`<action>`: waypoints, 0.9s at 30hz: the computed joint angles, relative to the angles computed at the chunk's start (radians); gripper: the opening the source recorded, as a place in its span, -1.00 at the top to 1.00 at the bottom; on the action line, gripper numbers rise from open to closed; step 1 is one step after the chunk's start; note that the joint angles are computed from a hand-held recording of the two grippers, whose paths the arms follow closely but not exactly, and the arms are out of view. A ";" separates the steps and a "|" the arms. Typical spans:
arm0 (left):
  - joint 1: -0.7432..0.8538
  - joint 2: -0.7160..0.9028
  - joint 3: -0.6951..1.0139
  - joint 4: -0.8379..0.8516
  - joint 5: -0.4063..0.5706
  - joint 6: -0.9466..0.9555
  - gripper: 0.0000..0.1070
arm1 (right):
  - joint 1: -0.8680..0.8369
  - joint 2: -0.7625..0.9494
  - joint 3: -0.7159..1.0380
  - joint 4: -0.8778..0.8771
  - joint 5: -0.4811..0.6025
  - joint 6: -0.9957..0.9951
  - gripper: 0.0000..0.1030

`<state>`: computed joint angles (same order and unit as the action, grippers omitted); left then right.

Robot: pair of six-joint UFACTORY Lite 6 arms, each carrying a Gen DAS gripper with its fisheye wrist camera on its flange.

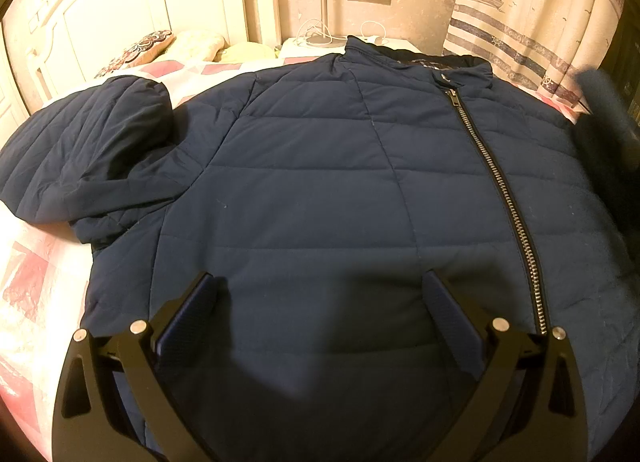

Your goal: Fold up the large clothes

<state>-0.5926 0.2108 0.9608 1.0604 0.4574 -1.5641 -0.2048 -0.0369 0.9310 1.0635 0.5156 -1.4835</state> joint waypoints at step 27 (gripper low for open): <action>-0.004 -0.005 -0.005 0.001 0.006 -0.004 -0.89 | -0.452 0.630 0.639 0.026 0.420 0.504 0.26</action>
